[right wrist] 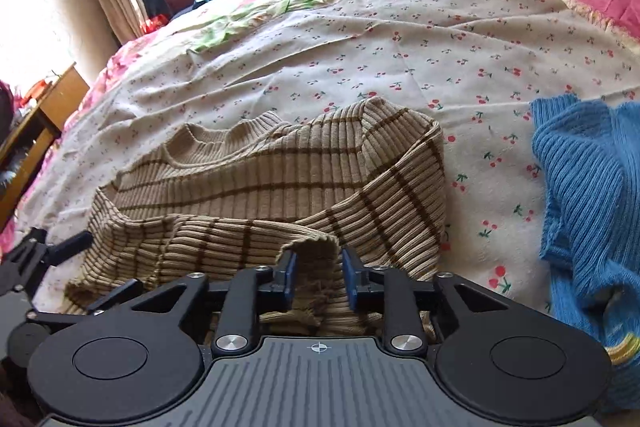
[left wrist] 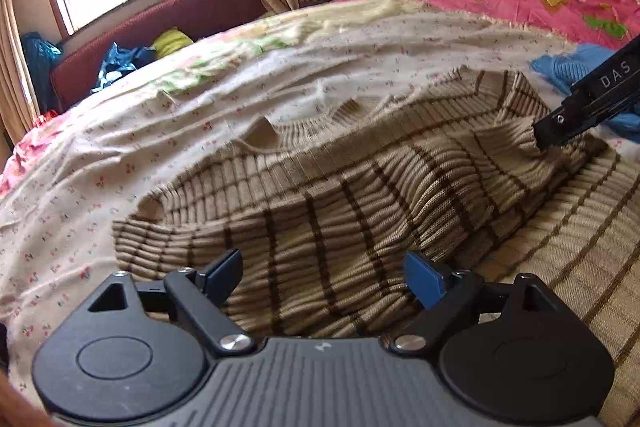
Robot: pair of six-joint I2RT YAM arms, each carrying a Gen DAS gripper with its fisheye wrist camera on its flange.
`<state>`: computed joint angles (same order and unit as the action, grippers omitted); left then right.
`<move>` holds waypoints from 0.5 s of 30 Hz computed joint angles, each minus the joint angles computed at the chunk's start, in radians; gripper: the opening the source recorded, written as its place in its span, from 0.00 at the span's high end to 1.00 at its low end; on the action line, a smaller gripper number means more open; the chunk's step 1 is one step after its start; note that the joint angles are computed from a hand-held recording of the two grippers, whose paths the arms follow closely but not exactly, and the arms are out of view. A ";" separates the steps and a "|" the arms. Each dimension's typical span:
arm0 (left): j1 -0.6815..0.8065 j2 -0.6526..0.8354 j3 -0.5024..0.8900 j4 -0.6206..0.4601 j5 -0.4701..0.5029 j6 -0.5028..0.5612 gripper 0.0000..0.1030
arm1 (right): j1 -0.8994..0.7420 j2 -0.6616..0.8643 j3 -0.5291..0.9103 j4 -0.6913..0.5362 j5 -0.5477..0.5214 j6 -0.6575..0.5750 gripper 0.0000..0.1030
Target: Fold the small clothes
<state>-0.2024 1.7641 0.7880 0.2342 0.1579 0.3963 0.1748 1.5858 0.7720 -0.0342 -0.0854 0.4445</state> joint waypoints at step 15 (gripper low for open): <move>0.331 -0.510 -0.188 -0.450 0.182 0.314 0.04 | 0.226 -0.345 -0.043 -0.371 0.031 -0.272 0.72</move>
